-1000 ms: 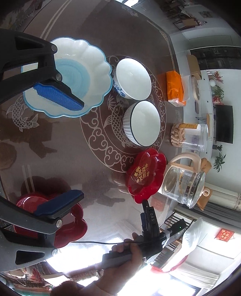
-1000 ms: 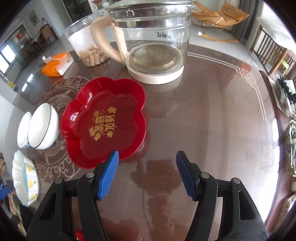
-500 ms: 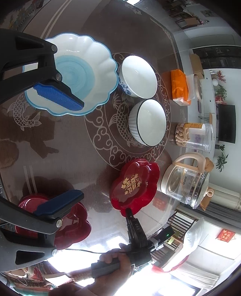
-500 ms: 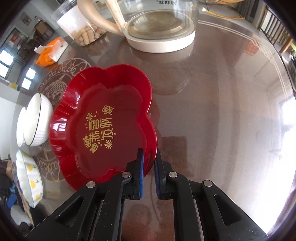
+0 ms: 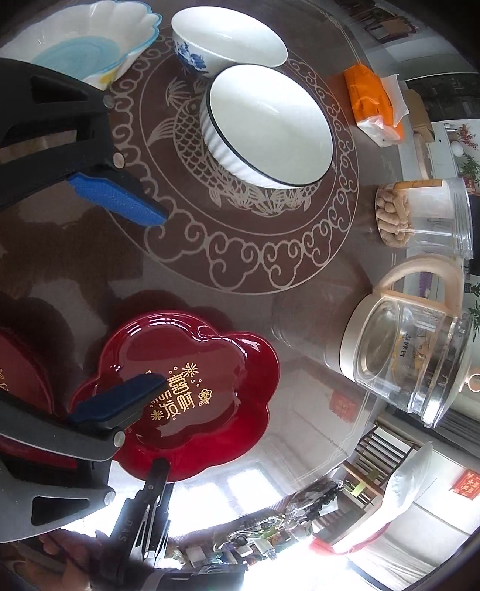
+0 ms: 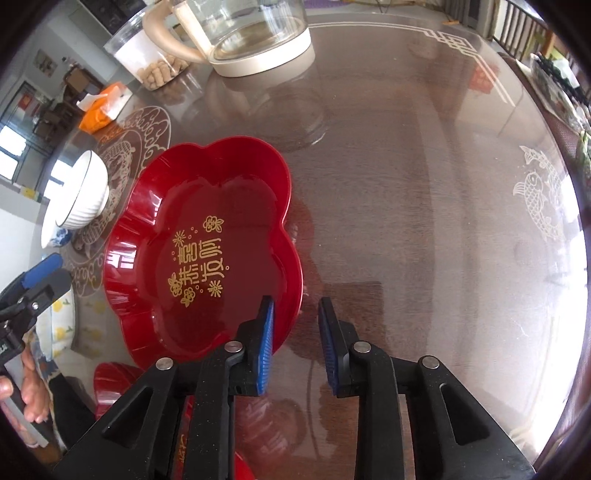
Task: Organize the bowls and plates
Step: 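Lift the red plate with the right gripper toward the stacked plates, then lower the red plate onto the red stack and open the right gripper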
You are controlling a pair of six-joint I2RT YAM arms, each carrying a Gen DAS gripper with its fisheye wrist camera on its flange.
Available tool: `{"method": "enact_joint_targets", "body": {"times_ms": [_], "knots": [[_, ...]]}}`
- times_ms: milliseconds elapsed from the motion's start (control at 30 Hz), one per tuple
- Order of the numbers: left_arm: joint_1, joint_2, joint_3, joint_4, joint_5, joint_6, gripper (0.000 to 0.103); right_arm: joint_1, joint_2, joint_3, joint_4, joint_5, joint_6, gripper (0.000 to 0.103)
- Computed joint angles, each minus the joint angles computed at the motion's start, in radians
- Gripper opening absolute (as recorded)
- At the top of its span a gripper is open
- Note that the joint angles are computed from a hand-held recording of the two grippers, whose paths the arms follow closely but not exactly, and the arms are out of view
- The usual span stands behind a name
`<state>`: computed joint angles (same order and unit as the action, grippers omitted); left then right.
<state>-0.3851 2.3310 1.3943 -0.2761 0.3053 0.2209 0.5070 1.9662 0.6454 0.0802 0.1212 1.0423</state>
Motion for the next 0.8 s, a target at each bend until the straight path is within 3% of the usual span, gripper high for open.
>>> {"method": "enact_joint_targets", "body": {"times_ms": [100,233,333,367,467,567,700,800], "knots": [[-0.032,0.073,0.082,-0.042,-0.017,-0.022,0.059,-0.002,0.0,-0.021,0.026,0.009,0.006,0.037],[-0.038,0.155,0.169,-0.087,0.002,-0.048,0.006,-0.027,0.031,-0.031,0.113,0.001,-0.01,0.037],[-0.036,0.149,0.153,-0.065,0.029,-0.05,0.004,-0.05,0.067,-0.046,0.225,-0.01,-0.028,0.028],[-0.036,0.135,0.137,-0.061,0.034,-0.041,0.004,-0.057,0.079,-0.044,0.242,-0.026,-0.038,0.008],[-0.028,0.049,0.064,-0.042,0.055,-0.015,0.003,-0.033,0.051,-0.036,0.196,0.018,-0.023,0.008],[-0.004,-0.081,-0.023,-0.034,0.099,0.022,0.003,0.024,-0.078,-0.077,0.15,0.077,0.018,0.008],[0.039,-0.263,-0.156,-0.048,0.161,0.114,0.004,0.187,-0.311,-0.08,-0.06,0.206,0.121,0.01],[0.071,-0.341,-0.235,-0.082,0.197,0.189,0.006,0.36,-0.408,-0.055,-0.22,0.303,0.293,0.012]]}}
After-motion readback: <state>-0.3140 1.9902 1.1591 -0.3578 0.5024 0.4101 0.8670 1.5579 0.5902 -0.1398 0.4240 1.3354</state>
